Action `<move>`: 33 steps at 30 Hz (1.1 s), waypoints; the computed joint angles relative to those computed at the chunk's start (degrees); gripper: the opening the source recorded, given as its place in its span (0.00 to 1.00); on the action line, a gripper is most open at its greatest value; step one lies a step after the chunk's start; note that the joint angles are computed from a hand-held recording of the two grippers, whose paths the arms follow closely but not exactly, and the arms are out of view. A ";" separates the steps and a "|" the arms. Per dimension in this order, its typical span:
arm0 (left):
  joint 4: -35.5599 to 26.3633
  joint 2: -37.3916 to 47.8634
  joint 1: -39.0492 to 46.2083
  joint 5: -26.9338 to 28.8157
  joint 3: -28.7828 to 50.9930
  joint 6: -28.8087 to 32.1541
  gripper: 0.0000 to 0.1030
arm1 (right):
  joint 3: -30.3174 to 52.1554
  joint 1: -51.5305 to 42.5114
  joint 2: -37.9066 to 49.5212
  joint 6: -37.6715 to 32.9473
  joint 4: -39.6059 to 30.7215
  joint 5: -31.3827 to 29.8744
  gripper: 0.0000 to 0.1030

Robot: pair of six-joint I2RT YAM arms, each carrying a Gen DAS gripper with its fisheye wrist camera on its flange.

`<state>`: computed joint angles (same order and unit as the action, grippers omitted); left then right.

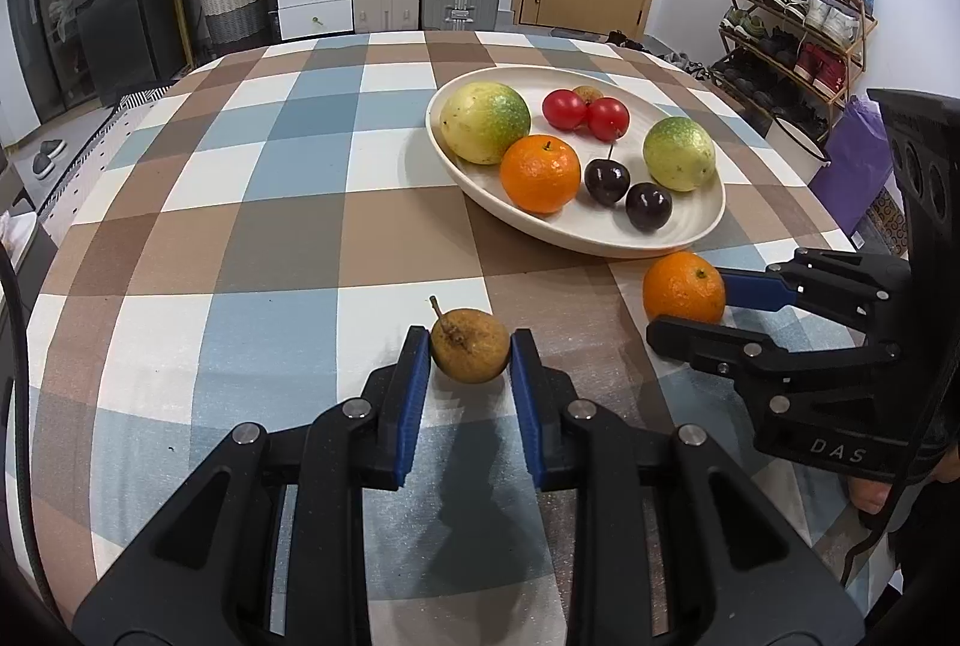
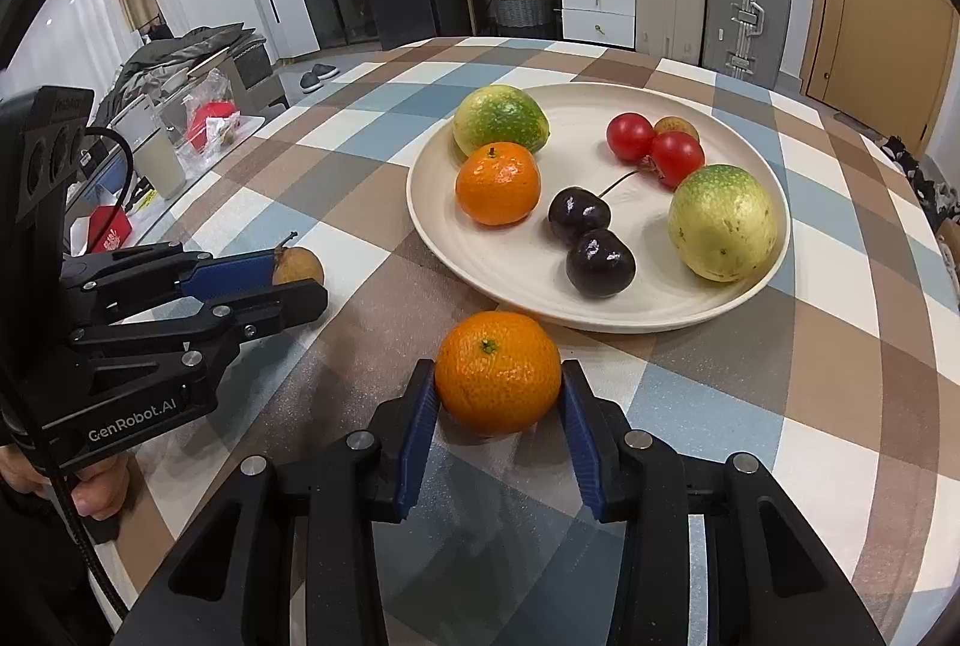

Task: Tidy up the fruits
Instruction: 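Carry the brown pear and the orange over the white plate with both tools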

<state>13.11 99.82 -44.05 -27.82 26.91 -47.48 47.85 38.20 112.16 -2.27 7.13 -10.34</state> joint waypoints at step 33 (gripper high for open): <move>-9.29 1.19 -5.45 -3.80 11.61 1.54 0.23 | -10.00 -10.43 -11.88 -1.72 1.56 -2.97 0.39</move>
<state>3.82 101.01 -49.50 -31.62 38.52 -45.94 37.85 27.77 100.28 -3.99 8.69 -13.30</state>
